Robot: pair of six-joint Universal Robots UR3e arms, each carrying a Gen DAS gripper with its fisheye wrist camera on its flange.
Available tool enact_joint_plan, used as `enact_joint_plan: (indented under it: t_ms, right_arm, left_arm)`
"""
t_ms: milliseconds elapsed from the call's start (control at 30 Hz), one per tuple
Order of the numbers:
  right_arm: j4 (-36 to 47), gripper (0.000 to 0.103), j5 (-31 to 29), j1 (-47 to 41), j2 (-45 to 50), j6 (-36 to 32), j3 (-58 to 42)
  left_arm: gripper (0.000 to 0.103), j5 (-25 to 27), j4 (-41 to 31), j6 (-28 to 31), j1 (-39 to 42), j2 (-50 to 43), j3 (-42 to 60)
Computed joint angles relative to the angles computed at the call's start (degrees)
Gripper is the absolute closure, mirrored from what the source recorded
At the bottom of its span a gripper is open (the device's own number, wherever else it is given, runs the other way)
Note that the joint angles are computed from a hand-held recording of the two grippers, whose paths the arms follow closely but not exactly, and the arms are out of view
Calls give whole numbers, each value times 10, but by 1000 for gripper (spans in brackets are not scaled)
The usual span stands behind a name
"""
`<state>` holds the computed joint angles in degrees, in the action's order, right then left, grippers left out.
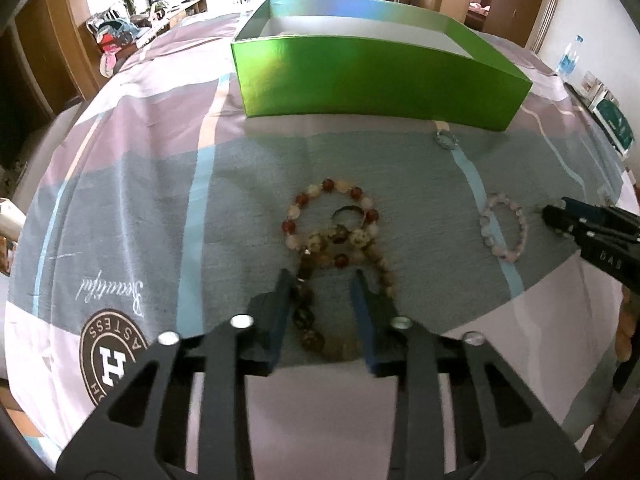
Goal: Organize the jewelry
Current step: 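Grasp the brown beaded bracelet with the left gripper while the right grasps the pink charm bracelet, then carry both bracelets over the green box and open both grippers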
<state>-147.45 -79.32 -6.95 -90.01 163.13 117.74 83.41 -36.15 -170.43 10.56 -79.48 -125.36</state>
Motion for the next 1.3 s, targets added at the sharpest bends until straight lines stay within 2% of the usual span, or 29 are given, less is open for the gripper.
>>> enact_joint_plan:
  t_ms: [33,133,367,533,667,867,1000,1133,1300]
  right_arm:
    - [7,76,9,-3,-1,-4,-2]
    - [18,85,20,-2,-8,-15,-6]
    - [42,85,50,-5,-39,-24,-37]
    - [50,85,72,2,-53,-26,-90]
    - [57,85,87,12,-28,-21,-159]
    - [45,85,74,52,92,13,-326]
    - [85,85,45,80,214,43,-469]
    - [160,85,9,95,328,80,-593]
    - [140,85,-7,100,354,94,-591]
  left_arm:
    - [92,4,2,-1,-2,-3,2]
    - [92,-3,-3,3,2,2,2]
    - [92,-34,-31,23,33,60,21]
    - [92,-51,-53,34,48,85,79]
    - [92,-59,-61,41,46,80,138]
    - [92,-42,-50,23,22,-27,303]
    - [92,-20,-61,-4,-4,-151,442]
    - [92,-17,-75,-18,-25,-262,532]
    - [92,-17,-102,-32,-39,-357,615]
